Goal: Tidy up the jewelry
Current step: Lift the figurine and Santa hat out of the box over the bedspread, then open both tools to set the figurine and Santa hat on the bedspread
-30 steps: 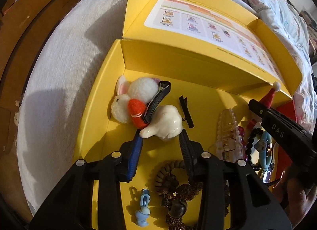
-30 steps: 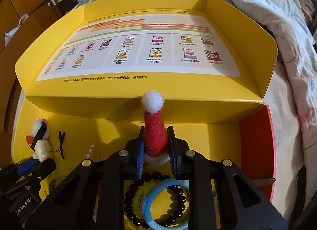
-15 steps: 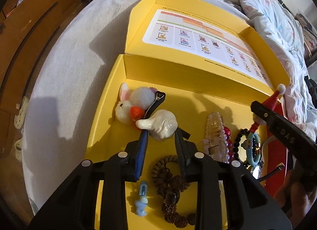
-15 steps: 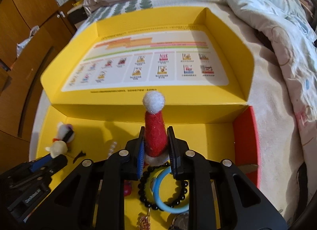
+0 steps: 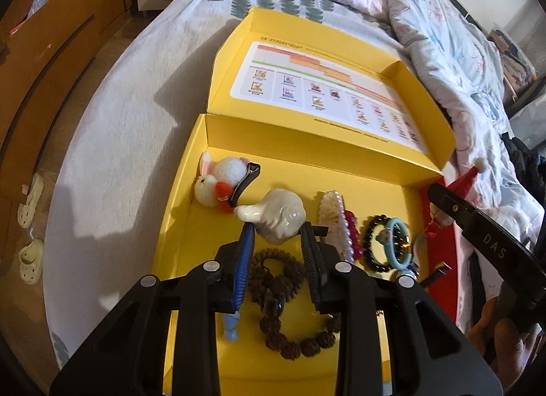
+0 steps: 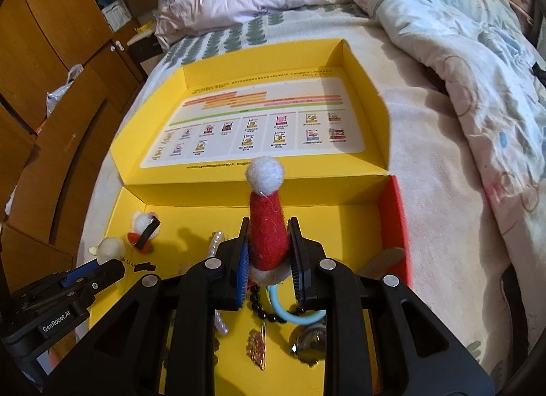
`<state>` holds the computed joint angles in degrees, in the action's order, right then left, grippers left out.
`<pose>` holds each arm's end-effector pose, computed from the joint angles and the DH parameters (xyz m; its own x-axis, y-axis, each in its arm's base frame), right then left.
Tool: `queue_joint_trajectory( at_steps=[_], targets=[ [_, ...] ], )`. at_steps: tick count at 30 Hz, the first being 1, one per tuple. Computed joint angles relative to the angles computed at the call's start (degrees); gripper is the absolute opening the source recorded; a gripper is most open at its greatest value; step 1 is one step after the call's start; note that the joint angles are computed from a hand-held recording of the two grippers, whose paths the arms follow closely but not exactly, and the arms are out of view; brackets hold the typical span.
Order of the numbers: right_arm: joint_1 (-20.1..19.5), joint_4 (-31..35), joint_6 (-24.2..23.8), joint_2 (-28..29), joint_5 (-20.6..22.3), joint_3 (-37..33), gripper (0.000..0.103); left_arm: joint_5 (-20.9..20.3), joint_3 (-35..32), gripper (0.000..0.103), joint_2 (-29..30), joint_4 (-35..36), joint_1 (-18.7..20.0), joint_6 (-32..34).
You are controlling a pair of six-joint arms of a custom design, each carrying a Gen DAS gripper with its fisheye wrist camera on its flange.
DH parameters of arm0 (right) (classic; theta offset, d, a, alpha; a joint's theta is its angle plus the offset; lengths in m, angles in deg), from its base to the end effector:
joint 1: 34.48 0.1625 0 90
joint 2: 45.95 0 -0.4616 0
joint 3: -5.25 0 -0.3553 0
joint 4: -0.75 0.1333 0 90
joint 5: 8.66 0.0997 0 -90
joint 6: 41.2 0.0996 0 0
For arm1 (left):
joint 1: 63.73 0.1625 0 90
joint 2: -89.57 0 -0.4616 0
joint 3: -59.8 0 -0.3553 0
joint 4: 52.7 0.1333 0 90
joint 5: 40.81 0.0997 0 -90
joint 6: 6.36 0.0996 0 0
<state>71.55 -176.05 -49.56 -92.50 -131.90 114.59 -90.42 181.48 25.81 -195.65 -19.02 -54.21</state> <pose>0.2427 -0.5596 0.1461 -0.8196 -0.1441 0.5546 -0.3754 0.8662 -0.3298 -0.2059 -0.4822 0.1913 -0.8577 -0.1299 -0.4974 0.1074 0.9009 -0.4205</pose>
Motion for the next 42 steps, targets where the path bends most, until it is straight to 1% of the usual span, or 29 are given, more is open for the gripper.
queue_joint_trajectory(
  at_steps=[5, 8, 13, 14, 16, 19, 20, 23, 25, 29, 32, 34, 36, 39, 42],
  targets=[
    [1.0, -2.2, 0.2, -3.5, 0.4, 3.7, 0.022, 0.3, 1.6, 0.029, -2.2, 0.8, -2.3, -1.5],
    [1.7, -3.3, 0.7, -6.2, -0.1, 6.5, 0.022, 1.2, 2.8, 0.029, -4.0, 2.8, -4.2, -3.4],
    [2.3, -7.2, 1.7, -12.4, 0.5, 14.2, 0.022, 2.1, 5.8, 0.029, -7.0, 5.2, -8.4, -6.9],
    [2.2, -9.5, 1.8, -14.3, 1.0, 17.1, 0.022, 2.3, 6.6, 0.029, -7.6, 5.8, -9.7, -7.6],
    [2.3, -12.2, 1.5, -16.5, 0.4, 20.7, 0.022, 2.6, 7.6, 0.029, -8.5, 7.3, -11.7, -9.2],
    [0.8, -14.9, 2.8, -20.3, 1.0, 26.4, 0.022, 2.5, 9.9, 0.029, -10.1, 7.9, -14.9, -11.0],
    [0.4, -15.6, 3.0, -20.8, 0.9, 27.6, 0.022, 2.4, 11.1, 0.029, -10.9, 9.0, -16.3, -12.1],
    [-2.3, -18.6, 3.5, -22.6, 1.1, 31.8, 0.022, 2.1, 12.8, 0.029, -12.7, 11.7, -18.8, -14.6],
    [-3.9, -20.5, 3.4, -23.2, 1.3, 34.0, 0.022, 1.6, 14.3, 0.029, -14.1, 13.1, -20.2, -16.3],
    [-6.0, -23.9, 2.4, -23.2, 1.6, 37.2, 0.022, 0.1, 17.8, 0.029, -17.3, 17.3, -23.1, -21.7],
    [-6.7, -25.7, 2.2, -22.4, 0.4, 38.4, 0.022, -1.6, 19.4, 0.029, -18.6, 20.3, -23.9, -24.6],
    [-7.9, -26.5, 2.1, -22.5, 1.1, 39.3, 0.022, -2.8, 20.2, 0.029, -19.0, 21.8, -24.1, -25.9],
    [-8.7, -26.9, 2.1, -22.3, 0.9, 39.8, 0.022, -4.1, 21.1, 0.029, -19.4, 23.0, -23.9, -26.9],
    [-9.8, -25.8, 2.4, -22.4, 2.1, 40.0, 0.022, -5.9, 22.2, 0.029, -19.2, 22.2, -23.5, -26.8],
    [-9.6, -26.2, 2.5, -21.1, 0.9, 40.0, 0.022, -7.1, 23.0, 0.029, -17.9, 20.3, -22.5, -25.9]
  ],
)
